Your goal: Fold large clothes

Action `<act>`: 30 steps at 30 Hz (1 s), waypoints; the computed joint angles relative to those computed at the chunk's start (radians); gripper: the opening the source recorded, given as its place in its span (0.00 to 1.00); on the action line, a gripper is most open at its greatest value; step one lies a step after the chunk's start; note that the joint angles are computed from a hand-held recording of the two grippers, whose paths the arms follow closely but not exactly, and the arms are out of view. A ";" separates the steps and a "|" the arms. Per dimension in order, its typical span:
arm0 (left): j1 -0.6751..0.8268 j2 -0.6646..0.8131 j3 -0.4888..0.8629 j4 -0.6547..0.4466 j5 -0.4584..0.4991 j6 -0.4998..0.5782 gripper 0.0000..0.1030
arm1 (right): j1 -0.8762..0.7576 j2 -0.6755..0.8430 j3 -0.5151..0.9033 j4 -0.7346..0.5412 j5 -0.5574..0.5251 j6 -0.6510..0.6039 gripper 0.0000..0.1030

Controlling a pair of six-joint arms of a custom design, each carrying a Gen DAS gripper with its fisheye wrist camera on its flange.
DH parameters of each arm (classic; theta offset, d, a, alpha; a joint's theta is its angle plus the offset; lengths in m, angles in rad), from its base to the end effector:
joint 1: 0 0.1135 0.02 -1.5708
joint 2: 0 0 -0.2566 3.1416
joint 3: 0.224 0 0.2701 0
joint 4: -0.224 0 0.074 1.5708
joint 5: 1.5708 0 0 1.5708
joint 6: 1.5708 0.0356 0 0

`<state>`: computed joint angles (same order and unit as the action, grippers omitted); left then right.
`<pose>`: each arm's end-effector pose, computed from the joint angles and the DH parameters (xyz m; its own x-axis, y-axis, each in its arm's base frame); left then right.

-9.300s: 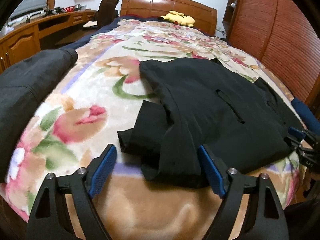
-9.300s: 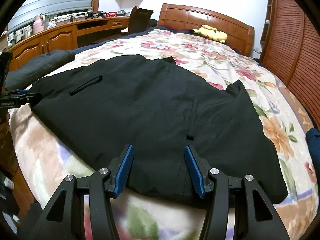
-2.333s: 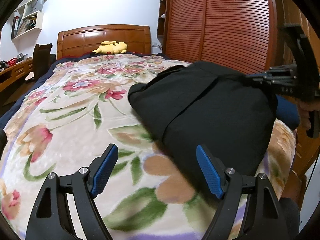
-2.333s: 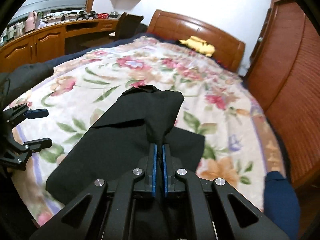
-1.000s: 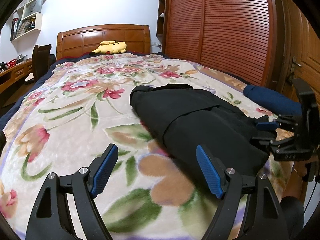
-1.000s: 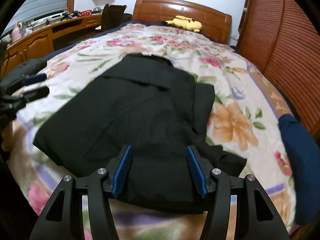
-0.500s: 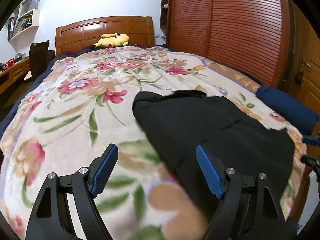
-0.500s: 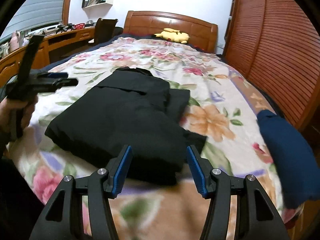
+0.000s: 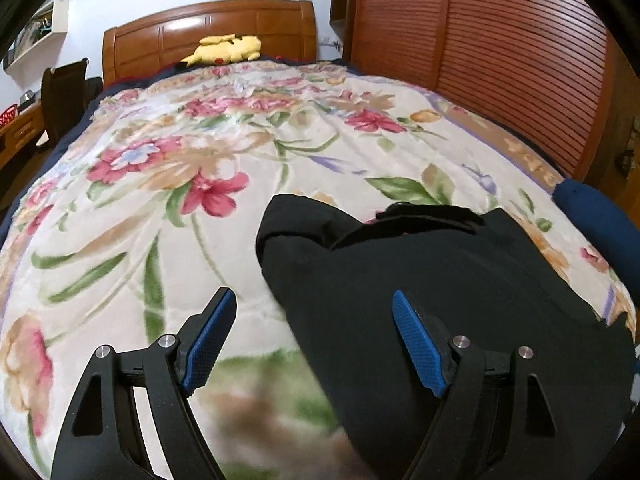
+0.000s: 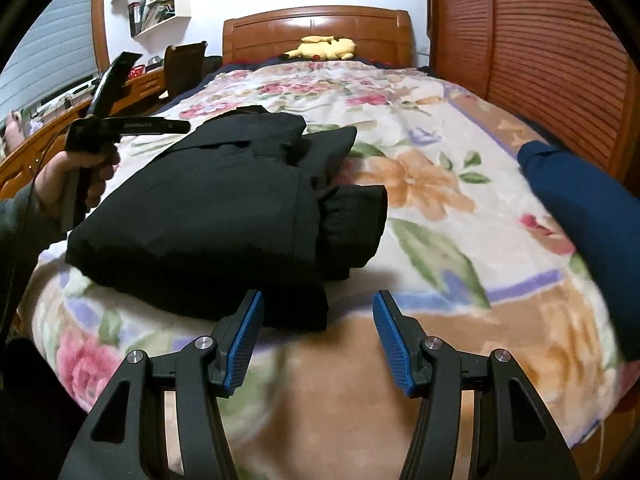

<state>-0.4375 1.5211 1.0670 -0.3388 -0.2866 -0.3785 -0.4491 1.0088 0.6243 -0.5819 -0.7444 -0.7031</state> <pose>0.3178 -0.1375 0.2311 -0.6834 -0.0717 -0.7265 -0.0278 0.9970 -0.0722 0.1968 -0.0681 0.2050 -0.5477 -0.2640 -0.7940 -0.5003 0.8639 0.0579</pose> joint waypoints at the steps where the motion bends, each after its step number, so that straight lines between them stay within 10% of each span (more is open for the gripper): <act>1: 0.008 0.025 0.019 0.000 0.008 -0.001 0.79 | 0.011 0.009 -0.002 0.017 0.006 0.013 0.57; 26: 0.074 0.142 0.060 0.003 0.095 -0.064 0.84 | 0.124 0.126 -0.072 0.250 0.020 0.157 0.57; 30: 0.105 0.136 0.048 0.025 0.231 -0.092 0.57 | 0.105 0.142 -0.072 0.231 -0.032 0.118 0.39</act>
